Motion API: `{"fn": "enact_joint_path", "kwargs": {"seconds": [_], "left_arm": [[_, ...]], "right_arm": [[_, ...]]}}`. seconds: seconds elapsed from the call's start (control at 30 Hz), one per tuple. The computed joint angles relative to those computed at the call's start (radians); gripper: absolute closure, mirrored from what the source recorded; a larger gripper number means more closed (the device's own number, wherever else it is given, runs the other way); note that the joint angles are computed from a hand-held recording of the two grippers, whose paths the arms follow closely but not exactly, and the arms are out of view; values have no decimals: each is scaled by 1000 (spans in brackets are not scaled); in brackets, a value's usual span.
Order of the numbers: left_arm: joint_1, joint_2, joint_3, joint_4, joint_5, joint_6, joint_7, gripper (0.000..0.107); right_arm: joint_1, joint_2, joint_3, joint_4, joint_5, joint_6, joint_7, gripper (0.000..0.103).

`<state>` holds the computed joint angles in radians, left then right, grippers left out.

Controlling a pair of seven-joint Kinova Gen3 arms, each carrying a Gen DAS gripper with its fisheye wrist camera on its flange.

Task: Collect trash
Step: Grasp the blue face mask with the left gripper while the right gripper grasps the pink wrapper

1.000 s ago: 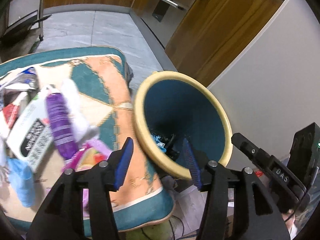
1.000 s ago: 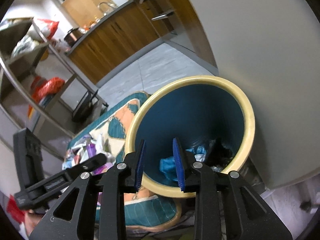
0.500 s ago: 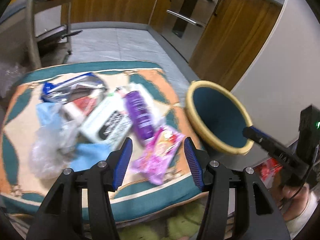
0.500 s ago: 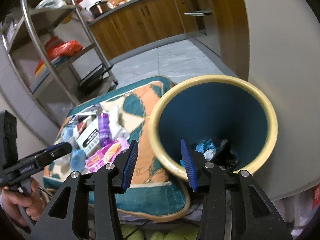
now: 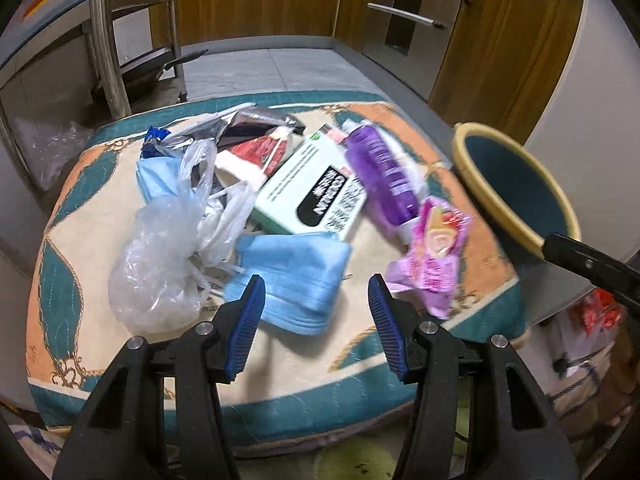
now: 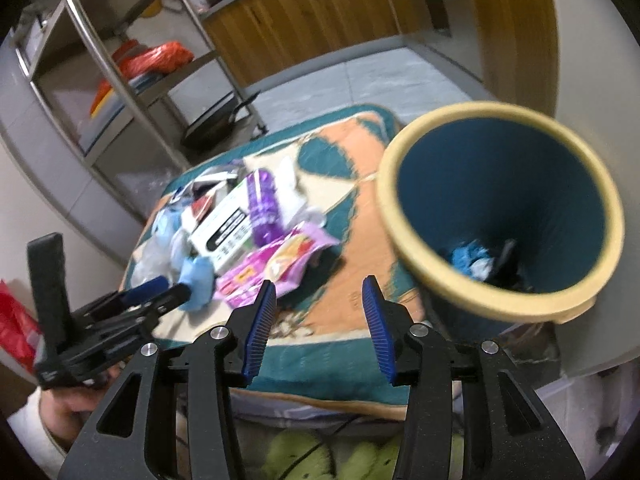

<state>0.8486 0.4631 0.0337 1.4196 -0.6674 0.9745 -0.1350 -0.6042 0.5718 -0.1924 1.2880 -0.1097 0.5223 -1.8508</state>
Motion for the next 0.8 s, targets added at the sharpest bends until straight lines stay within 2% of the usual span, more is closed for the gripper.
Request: {"fn": "enact_joint_path", "kwargs": {"seconds": [0.13, 0.23, 0.33, 0.47, 0.67, 0.8], "left_arm": [[-3, 18, -7, 7, -2, 3, 4, 57], [2, 8, -9, 31, -16, -22, 7, 79], [30, -16, -22, 75, -75, -71, 51, 85], [60, -36, -23, 96, -145, -81, 109, 87], [63, -92, -7, 179, -237, -190, 225, 87], [48, -110, 10, 211, -253, -215, 270, 87]], "right_arm": [[21, 37, -36, -36, -46, 34, 12, 56], [23, 56, -43, -55, -71, 49, 15, 56], [23, 72, -43, -73, -88, 62, 13, 56], [34, 92, -54, -90, -115, 68, 18, 56], [44, 146, -69, -156, -160, 100, 17, 56], [40, 187, -71, -207, -188, 114, -1, 56]]}}
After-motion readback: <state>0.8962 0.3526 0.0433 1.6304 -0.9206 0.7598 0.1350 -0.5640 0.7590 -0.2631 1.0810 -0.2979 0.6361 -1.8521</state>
